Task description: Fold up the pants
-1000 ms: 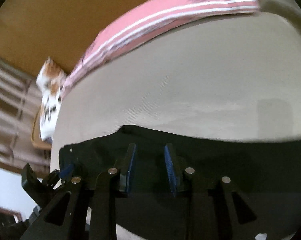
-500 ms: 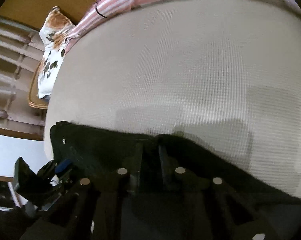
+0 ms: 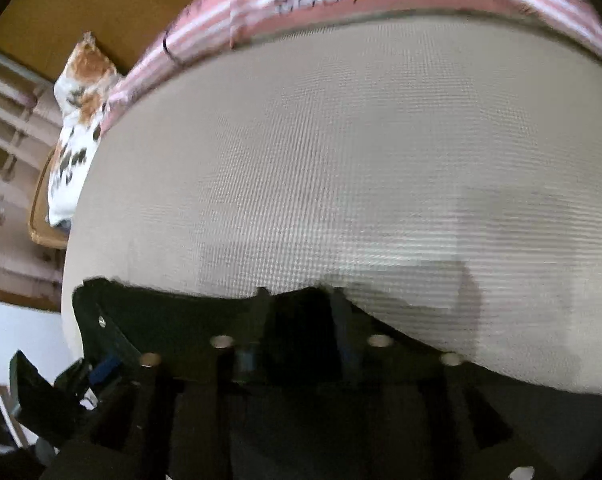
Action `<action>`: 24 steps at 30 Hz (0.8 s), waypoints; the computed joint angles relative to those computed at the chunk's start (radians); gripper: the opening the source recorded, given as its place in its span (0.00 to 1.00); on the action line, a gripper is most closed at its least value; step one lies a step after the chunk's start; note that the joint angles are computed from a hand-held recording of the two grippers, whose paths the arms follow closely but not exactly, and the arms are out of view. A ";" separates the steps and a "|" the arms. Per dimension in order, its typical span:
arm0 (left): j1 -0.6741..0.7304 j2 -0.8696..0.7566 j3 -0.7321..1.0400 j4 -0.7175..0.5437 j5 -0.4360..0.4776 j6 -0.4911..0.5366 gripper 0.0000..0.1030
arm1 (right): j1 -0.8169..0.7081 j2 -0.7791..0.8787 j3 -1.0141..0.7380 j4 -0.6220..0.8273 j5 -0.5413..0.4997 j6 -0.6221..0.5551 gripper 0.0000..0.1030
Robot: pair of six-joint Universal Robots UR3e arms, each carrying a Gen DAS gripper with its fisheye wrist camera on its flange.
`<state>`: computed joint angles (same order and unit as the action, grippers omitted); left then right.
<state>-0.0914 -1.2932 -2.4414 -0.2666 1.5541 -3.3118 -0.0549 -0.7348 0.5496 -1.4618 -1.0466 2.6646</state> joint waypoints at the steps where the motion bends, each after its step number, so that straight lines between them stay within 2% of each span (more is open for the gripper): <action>1: -0.009 0.016 0.008 -0.014 0.006 -0.007 0.29 | -0.012 -0.051 0.073 -0.041 0.010 -0.003 0.37; 3: -0.034 0.037 0.031 -0.038 0.019 -0.021 0.30 | -0.039 -0.158 0.208 -0.094 0.023 -0.022 0.37; 6: -0.077 0.027 0.072 -0.053 0.025 -0.025 0.31 | -0.091 -0.293 0.378 -0.097 0.033 -0.072 0.37; 9: -0.132 -0.021 0.116 -0.061 0.047 -0.016 0.33 | -0.109 -0.383 0.543 -0.170 -0.028 -0.079 0.37; 11: -0.143 -0.055 0.139 -0.096 0.031 -0.006 0.33 | -0.115 -0.412 0.627 -0.232 -0.072 -0.064 0.37; 13: -0.154 -0.079 0.154 -0.146 0.039 -0.016 0.33 | -0.115 -0.434 0.711 -0.311 -0.104 -0.049 0.37; 15: -0.158 -0.063 0.124 -0.123 0.047 0.004 0.33 | -0.099 -0.456 0.806 -0.463 -0.176 -0.011 0.36; 17: -0.172 -0.054 0.131 -0.151 0.072 0.018 0.33 | -0.098 -0.468 0.877 -0.584 -0.220 0.010 0.35; 21: -0.183 -0.055 0.209 -0.251 0.080 -0.012 0.33 | -0.146 -0.486 0.895 -0.584 -0.163 0.008 0.34; 24: -0.207 -0.098 0.278 -0.192 0.072 -0.016 0.38 | -0.202 -0.546 0.940 -0.578 -0.087 -0.005 0.37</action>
